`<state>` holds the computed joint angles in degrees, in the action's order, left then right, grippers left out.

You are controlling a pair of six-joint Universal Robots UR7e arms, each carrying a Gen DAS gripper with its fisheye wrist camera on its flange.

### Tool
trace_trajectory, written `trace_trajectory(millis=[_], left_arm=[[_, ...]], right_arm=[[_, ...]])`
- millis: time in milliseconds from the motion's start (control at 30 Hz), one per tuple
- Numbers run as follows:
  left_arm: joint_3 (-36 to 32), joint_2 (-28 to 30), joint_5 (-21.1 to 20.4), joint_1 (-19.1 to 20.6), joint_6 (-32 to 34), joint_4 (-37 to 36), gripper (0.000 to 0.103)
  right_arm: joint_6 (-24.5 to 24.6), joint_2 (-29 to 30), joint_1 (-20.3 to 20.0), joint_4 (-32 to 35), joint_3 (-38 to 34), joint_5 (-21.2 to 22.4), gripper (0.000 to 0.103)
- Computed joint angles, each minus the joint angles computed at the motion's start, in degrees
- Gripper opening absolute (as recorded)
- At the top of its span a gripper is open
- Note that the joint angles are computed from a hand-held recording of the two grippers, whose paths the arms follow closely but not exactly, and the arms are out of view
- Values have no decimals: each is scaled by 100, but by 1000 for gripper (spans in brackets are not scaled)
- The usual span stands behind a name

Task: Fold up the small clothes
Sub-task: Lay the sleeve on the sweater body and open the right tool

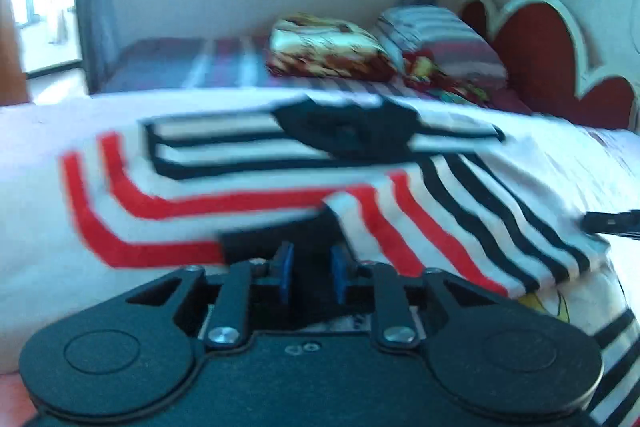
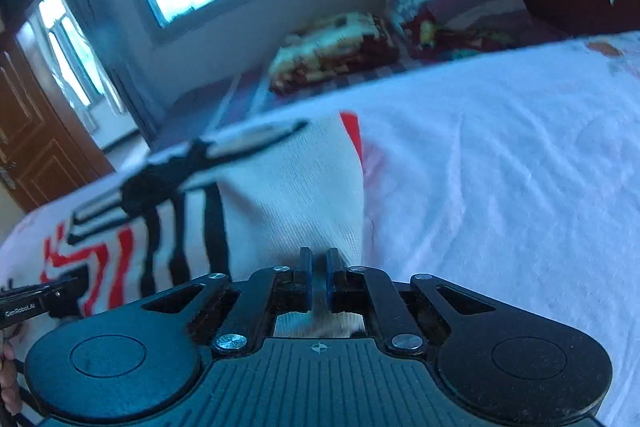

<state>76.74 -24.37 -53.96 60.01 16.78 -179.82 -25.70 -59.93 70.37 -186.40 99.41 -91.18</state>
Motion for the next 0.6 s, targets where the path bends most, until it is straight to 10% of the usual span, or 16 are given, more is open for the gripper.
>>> trace_trajectory(millis=[33,100,400,600], left_arm=[[94,5,73,-24,176,-464,30],[44,56,342,-17,231,-673,29],[-279,15,218,229,-966,217,19],[-121,256,276,147,-341,-1102,3]], right_arm=[[36,-10,-47,-77,-30,180,14],[411,101,-123,-8,-342,358,62],[1301,906,-363,1681,-2325,1147,38],[548,1039,-275,1769,-2469,942,11]])
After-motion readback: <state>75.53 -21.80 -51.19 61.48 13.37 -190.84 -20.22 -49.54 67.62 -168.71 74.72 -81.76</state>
